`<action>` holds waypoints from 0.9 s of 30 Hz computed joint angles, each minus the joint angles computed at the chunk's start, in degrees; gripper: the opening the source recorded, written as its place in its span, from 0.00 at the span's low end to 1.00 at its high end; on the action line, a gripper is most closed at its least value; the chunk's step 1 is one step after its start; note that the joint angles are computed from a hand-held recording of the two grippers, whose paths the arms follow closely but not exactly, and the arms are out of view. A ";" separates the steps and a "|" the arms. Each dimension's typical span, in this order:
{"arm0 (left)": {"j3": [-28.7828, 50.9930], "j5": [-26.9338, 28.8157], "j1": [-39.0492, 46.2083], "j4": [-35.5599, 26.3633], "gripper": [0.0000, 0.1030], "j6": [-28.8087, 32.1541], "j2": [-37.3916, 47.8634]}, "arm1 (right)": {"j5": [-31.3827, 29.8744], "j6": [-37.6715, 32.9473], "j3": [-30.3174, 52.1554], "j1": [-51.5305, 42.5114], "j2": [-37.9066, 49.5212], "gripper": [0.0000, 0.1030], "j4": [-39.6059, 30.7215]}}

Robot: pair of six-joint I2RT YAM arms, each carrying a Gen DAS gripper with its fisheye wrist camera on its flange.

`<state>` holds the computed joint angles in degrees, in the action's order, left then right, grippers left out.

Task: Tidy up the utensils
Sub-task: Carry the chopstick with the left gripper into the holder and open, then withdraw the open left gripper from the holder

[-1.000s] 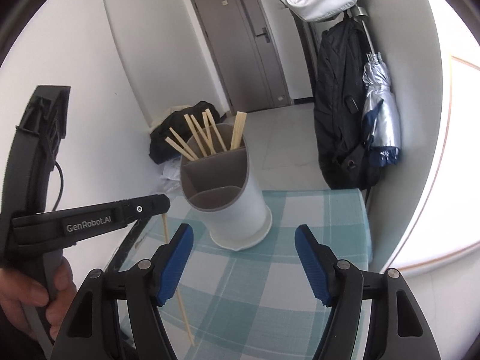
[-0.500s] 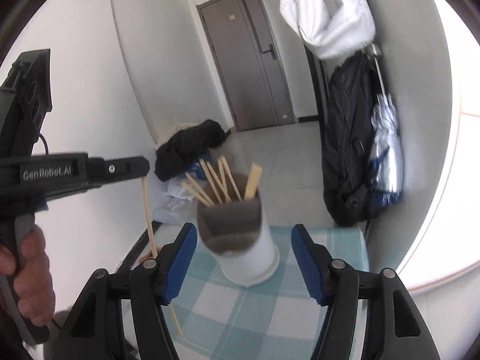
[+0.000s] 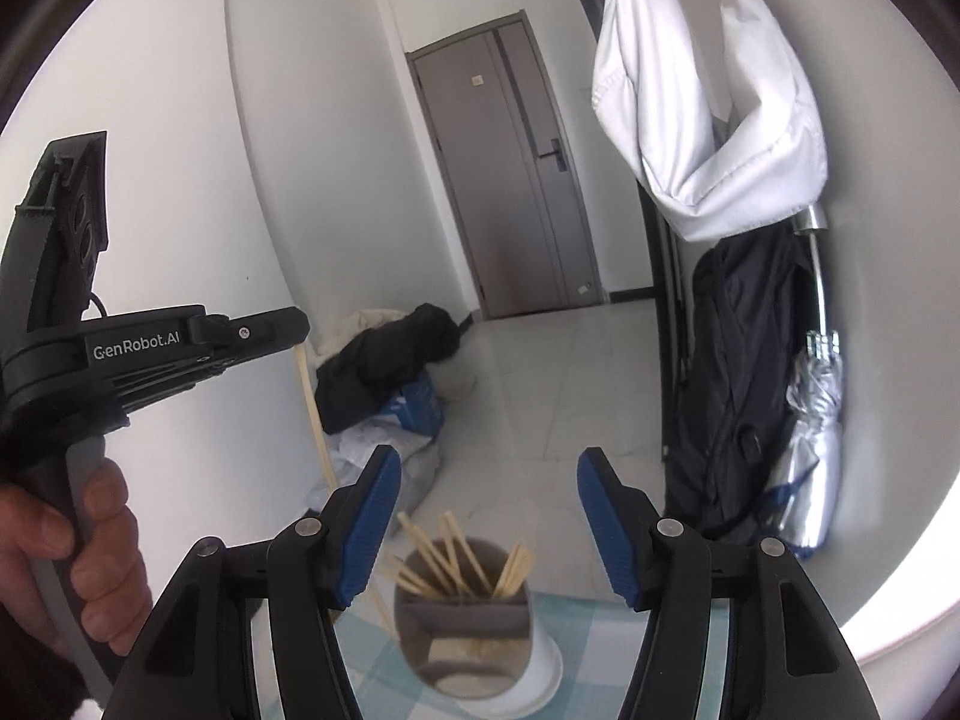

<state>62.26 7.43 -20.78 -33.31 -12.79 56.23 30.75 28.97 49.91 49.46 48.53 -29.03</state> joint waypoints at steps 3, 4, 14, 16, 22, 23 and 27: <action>-4.16 0.24 0.63 7.46 0.02 0.69 -0.10 | -6.76 -1.59 -1.35 -6.59 2.17 0.59 4.39; -5.03 1.01 1.12 8.83 0.02 0.72 -0.20 | -8.08 -1.70 -1.91 -8.03 2.82 0.59 5.59; -13.40 5.06 2.20 18.58 0.02 3.33 3.24 | -18.04 -0.60 -10.48 -19.07 6.39 0.60 14.94; -13.48 4.74 2.05 17.13 0.02 3.78 3.99 | -18.91 -0.13 -11.81 -19.80 6.48 0.60 15.33; -12.03 1.42 2.86 8.37 0.62 4.55 3.66 | -18.21 0.62 -14.40 -18.56 4.97 0.65 13.92; -12.80 1.73 3.59 8.10 0.67 4.24 1.57 | -17.67 0.72 -14.74 -18.05 4.38 0.65 13.45; -11.41 1.85 3.60 3.39 0.70 5.31 -2.17 | -12.94 2.96 -15.08 -13.91 0.74 0.66 9.17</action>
